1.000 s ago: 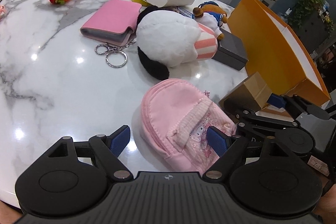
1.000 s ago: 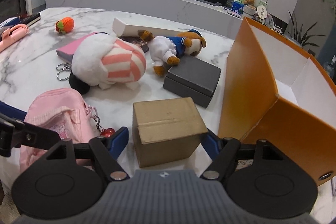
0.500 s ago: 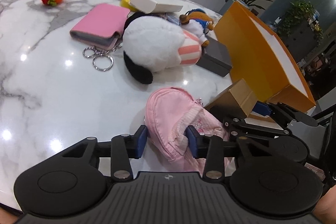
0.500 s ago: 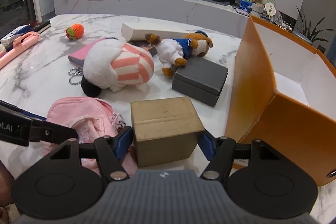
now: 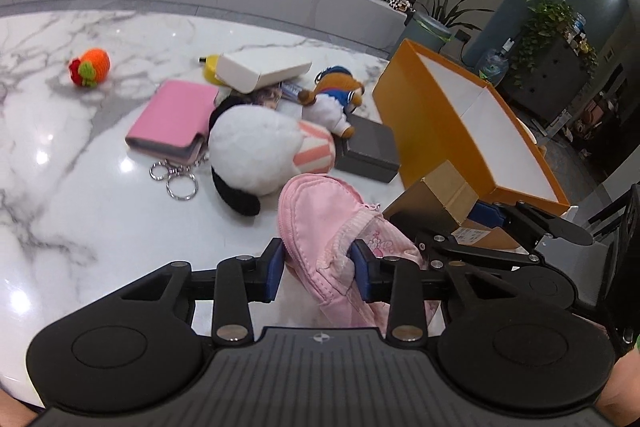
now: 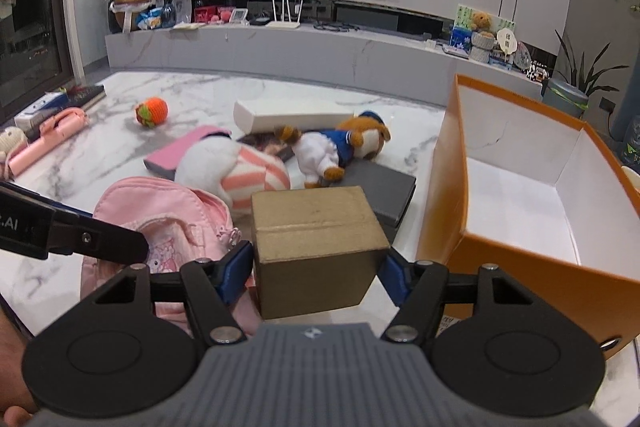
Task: Organize objects
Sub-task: 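Close the left gripper on the pink backpack while the right gripper grasps the cardboard box, then carry the backpack with the left tool into the orange box while the right carries the cardboard box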
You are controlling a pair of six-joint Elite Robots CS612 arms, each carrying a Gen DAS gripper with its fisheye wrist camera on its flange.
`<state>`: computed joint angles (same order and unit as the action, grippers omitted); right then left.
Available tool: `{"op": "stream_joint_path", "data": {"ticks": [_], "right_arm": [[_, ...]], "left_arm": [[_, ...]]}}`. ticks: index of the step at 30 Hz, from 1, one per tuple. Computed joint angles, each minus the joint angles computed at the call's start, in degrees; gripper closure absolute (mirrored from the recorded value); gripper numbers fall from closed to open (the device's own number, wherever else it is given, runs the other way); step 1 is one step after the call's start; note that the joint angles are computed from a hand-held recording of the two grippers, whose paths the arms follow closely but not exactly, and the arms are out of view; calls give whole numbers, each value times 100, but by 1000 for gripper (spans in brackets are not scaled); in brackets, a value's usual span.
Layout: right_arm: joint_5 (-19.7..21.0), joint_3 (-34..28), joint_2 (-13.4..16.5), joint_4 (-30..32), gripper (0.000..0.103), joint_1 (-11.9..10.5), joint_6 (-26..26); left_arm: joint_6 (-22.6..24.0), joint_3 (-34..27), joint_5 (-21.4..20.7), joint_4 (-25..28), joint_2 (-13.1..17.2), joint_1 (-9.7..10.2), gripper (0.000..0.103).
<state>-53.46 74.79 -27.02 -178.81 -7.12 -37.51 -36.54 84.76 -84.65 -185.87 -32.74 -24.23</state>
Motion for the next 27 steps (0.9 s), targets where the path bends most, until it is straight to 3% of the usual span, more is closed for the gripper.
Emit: {"op": "stream_joint_path", "data": {"ticks": [15, 24, 27], "right_arm": [[475, 136, -186, -471, 35, -170, 230], [545, -445, -75, -776, 36, -339, 516], [513, -696, -17, -722, 37, -403, 540]], "left_arm": [[456, -135, 440, -59, -192, -173, 62], [1515, -1065, 372, -58, 125, -292, 62], [1630, -1484, 198, 65, 316, -303, 62]]}}
